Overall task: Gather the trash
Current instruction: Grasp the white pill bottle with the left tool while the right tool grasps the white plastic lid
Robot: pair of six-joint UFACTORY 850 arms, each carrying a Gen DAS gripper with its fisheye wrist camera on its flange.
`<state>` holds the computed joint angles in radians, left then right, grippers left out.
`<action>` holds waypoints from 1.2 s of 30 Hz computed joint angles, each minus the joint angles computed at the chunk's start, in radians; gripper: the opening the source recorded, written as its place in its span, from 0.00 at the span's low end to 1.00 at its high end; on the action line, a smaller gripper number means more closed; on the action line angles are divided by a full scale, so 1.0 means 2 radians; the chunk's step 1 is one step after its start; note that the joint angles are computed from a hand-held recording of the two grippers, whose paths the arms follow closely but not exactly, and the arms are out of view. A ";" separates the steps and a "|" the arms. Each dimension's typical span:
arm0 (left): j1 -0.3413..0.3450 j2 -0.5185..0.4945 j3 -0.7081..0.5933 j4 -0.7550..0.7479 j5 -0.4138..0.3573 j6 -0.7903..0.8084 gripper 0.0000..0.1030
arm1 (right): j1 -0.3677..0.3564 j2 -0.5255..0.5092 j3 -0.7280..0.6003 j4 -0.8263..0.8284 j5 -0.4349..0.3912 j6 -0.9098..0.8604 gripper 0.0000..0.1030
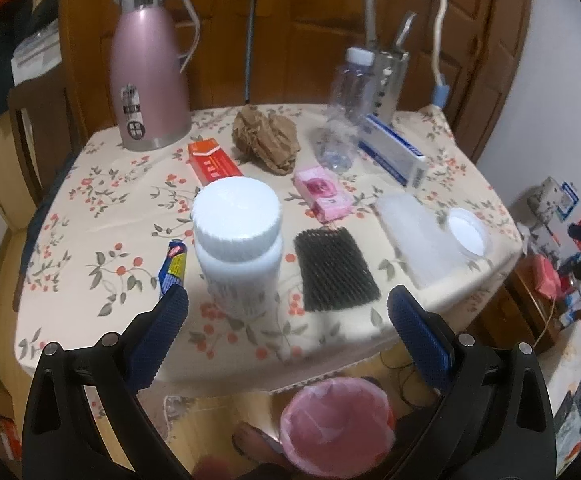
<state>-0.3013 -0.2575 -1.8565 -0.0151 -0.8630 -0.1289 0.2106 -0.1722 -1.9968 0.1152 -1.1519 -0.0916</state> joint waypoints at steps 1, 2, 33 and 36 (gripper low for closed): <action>0.002 -0.007 -0.005 -0.002 0.001 -0.001 0.94 | -0.002 -0.004 -0.002 0.000 0.000 0.000 0.95; 0.004 -0.014 -0.009 -0.001 0.002 -0.005 0.94 | -0.004 -0.007 -0.004 0.001 0.000 -0.002 0.95; 0.026 -0.048 -0.029 -0.032 0.032 -0.023 0.58 | -0.043 -0.165 -0.123 0.011 -0.063 -0.006 0.55; 0.020 -0.031 -0.019 -0.041 0.037 -0.010 0.58 | -0.044 -0.177 -0.136 0.012 -0.076 -0.007 0.49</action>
<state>-0.2613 -0.3203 -1.8954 -0.0971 -0.7892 -0.1485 0.1224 -0.5258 -2.2690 0.1397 -1.3033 -0.1050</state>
